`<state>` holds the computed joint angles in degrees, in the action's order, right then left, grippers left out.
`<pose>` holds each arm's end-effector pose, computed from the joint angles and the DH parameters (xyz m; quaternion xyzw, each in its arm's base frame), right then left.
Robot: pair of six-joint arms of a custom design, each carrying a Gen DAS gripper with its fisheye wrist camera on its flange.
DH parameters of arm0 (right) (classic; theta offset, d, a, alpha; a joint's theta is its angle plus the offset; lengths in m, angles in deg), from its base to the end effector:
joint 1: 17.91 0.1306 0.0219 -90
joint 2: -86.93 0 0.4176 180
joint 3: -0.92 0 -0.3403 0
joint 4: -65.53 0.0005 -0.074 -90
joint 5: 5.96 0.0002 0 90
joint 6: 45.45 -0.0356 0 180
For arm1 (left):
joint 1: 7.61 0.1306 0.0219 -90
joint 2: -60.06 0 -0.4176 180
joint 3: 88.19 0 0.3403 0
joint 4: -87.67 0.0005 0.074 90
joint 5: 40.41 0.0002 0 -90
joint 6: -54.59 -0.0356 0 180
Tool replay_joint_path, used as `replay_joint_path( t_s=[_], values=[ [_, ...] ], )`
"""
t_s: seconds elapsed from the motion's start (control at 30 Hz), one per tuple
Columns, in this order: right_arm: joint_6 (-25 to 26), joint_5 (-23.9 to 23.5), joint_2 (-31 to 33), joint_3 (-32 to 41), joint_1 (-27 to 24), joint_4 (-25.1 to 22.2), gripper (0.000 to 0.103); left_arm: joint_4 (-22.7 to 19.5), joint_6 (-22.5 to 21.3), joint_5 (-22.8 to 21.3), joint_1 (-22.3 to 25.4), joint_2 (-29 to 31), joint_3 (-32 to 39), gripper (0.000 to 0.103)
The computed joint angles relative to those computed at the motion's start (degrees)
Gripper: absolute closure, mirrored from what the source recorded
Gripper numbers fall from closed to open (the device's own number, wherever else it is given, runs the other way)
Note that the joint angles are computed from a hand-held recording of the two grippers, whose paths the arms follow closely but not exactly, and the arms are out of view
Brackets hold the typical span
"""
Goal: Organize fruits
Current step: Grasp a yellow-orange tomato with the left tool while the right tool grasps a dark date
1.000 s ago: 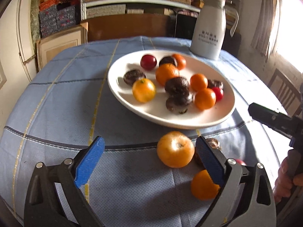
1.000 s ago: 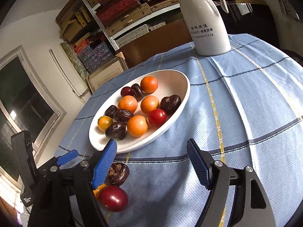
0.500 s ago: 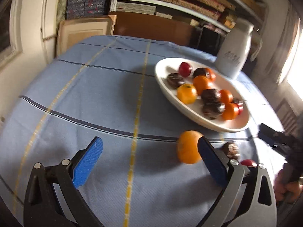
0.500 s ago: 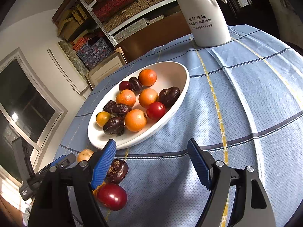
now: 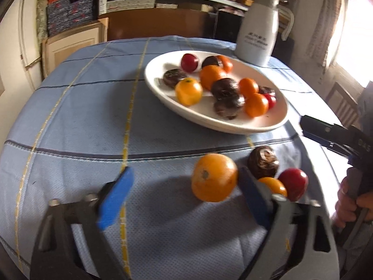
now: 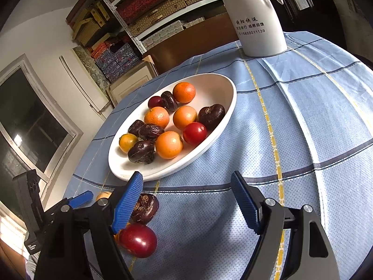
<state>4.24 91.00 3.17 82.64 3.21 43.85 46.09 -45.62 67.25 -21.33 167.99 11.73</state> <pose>0.4540 0.1702 0.3957 0.1755 0.8731 0.1841 0.4159 0.5387 -0.1431 0.3982 0.2441 0.8962 -0.1544 0.3367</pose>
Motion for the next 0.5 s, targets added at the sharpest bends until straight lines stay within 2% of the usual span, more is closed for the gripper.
replay_joint_path(
  t_s=[0.03, 0.1, 0.17, 0.23, 0.43, 0.5],
  values=[
    [0.1, 0.0, 0.0, 0.1, 0.0, 0.0, 0.025, 0.0, -0.5, 0.8, 0.0, 0.0, 0.1, 0.033],
    [0.3, 0.0, 0.0, 0.1, 0.1, 0.1, 0.025, -0.7, -1.7, 3.0, -0.1, 0.0, 0.1, 0.049],
    [0.5, -0.1, 0.0, 0.2, 0.2, -0.1, 0.025, -1.6, -2.6, 4.1, -0.4, 0.3, 0.5, 0.053],
    [0.6, -0.4, 0.1, 0.3, 0.2, -0.2, 0.025, -3.3, -3.8, 5.9, -0.5, 0.8, 1.1, 0.061],
    [2.5, -3.4, 0.8, 1.4, 0.5, -1.2, 0.025, -4.6, -3.7, 7.0, -0.6, 1.3, 1.7, 0.063],
    [3.5, -4.2, 1.0, 1.7, 0.8, -1.5, 0.036, -3.8, -2.3, 6.7, -0.2, 1.2, 1.5, 0.063]
  ],
)
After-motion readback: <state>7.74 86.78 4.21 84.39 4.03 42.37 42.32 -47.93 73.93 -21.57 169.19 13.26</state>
